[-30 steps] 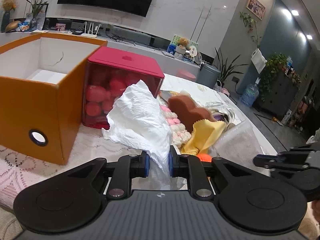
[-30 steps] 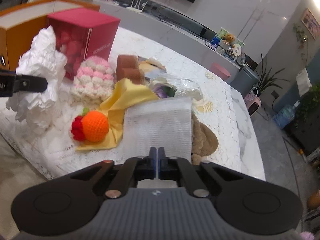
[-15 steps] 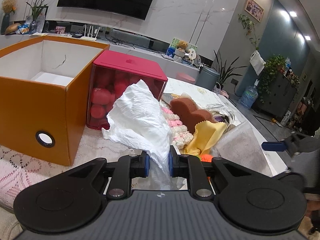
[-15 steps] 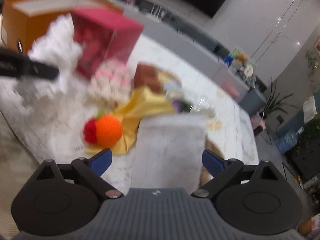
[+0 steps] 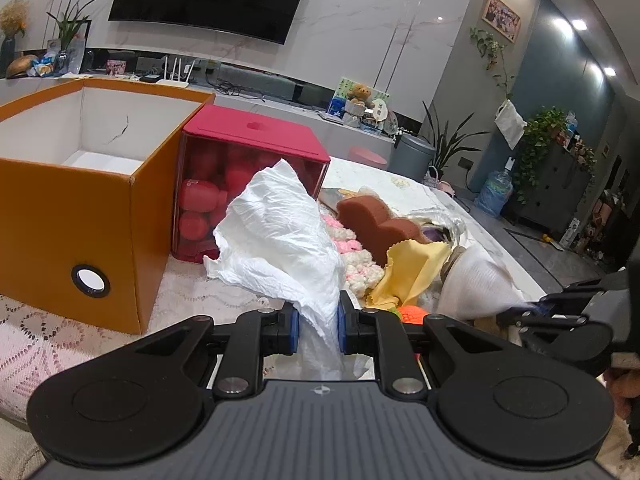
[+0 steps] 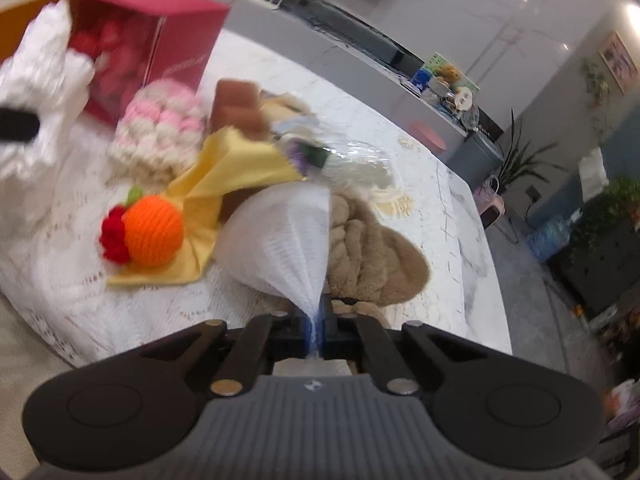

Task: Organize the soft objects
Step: 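Lift the white bag and bubble wrap and carry both over the orange box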

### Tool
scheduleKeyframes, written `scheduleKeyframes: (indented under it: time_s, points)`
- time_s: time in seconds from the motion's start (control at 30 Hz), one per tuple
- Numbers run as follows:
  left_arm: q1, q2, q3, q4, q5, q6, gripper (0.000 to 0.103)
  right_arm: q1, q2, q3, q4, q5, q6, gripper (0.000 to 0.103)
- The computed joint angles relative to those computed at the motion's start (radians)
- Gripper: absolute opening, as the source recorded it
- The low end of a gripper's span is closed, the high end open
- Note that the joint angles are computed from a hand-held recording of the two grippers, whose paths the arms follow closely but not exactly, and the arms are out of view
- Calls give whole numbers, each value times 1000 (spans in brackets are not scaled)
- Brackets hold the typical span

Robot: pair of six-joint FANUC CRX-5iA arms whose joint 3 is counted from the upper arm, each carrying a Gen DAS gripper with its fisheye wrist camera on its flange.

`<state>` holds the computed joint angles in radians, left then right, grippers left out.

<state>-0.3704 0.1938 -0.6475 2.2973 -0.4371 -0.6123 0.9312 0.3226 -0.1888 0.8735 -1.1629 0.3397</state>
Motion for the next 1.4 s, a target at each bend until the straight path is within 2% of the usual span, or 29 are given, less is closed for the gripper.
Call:
scheduleKeyframes:
  time_s: [0.17,0.33,0.47,0.6,0.73,0.93,1.07,1.2,1.3,1.33,1.4]
  points:
    - [-1,-9,-7,9,-9,-19,20,23,-50,-15,5,6,-35,0]
    - [-3,-28,-15,30,-18,-35,20,37,-119,-38,-1,41,-149,0]
    - [-15,-44,-10,66,-6,-57,20,25,-197,-103,62,122,-327,1]
    - [-22,-63,2,78,-9,-66,19,34,-198,-109,120,108,-361,1]
    - [-2,-75,21,41,-54,-22,19,37,-205,-75,39,136,-404,1]
    - [42,-96,56,-30,-105,45,20,64,-183,-34,91,109,-402,1]
    - [91,-113,77,-53,-159,51,19,81,-160,13,186,75,-408,1]
    - [147,-129,86,-50,-201,27,20,87,-122,90,281,58,-422,1]
    - [221,-129,101,-78,-245,26,20,83,-66,185,317,66,-412,1]
    - [253,-124,113,-91,-252,42,20,81,-45,218,326,75,-405,1]
    - [268,-134,125,-37,-192,37,20,75,-7,278,343,111,-384,1]
